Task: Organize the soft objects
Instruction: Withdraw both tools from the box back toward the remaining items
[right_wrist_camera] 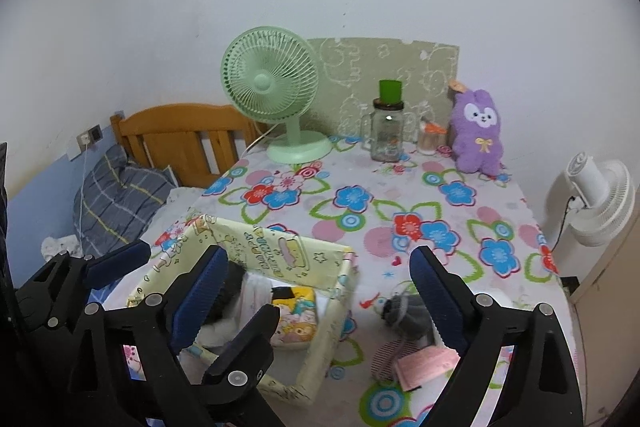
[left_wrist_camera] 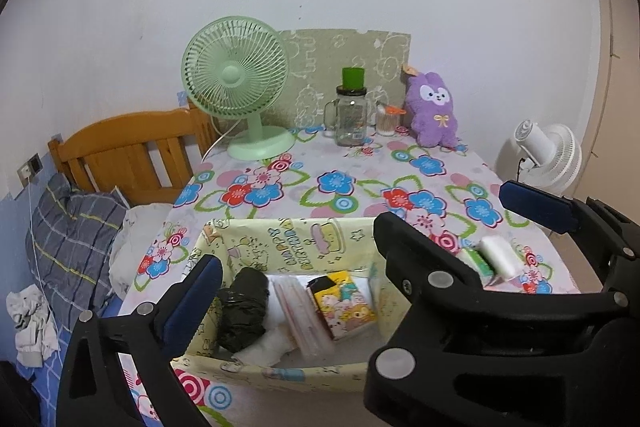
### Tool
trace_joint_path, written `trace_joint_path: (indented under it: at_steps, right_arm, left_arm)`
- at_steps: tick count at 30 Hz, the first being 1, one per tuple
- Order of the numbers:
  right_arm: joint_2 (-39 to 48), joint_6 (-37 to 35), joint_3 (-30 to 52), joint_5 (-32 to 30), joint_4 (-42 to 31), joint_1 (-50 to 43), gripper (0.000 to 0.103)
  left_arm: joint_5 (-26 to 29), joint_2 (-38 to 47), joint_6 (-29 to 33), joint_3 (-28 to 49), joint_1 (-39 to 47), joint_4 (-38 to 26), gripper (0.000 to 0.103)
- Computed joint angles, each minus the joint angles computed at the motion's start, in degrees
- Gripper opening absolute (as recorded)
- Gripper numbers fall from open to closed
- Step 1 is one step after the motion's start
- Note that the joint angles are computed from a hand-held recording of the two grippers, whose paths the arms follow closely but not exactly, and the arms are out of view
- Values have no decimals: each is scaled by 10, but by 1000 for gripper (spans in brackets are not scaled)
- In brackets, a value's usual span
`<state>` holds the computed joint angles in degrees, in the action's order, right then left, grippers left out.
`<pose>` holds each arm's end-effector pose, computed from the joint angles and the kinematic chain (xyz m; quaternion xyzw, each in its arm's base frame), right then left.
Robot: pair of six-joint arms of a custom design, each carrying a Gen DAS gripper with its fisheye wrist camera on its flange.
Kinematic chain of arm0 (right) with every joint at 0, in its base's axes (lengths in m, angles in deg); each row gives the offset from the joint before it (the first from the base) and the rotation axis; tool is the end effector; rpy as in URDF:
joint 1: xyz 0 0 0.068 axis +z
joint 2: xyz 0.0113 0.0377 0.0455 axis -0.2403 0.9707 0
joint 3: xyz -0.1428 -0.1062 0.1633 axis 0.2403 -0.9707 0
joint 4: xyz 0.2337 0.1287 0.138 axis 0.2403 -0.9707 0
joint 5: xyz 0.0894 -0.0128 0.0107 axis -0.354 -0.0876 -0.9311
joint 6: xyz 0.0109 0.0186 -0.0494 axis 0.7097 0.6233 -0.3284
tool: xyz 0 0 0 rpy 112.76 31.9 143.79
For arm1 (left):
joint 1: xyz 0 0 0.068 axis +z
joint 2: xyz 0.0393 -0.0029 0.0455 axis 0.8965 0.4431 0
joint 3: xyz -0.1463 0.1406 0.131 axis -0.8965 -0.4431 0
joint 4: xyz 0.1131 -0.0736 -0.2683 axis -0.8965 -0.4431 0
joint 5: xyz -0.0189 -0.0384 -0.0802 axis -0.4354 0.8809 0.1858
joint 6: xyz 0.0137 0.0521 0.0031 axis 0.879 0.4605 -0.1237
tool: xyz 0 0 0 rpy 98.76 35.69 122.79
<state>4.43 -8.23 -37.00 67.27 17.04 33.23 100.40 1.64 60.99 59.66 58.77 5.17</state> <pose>0.1695 0.1479 0.1497 0.0647 0.8741 -0.0034 0.4814 0.2059 -0.0287 0.1405 0.2140 0.8628 -0.1017 0.4466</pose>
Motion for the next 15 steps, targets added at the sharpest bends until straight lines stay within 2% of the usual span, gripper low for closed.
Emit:
trace_joint_path:
  at_steps: [15]
  right_arm:
    - [-190,56,-57,71,-168,45,100]
  left_arm:
    - [-81,-205,-57,-53,-115,-119,103]
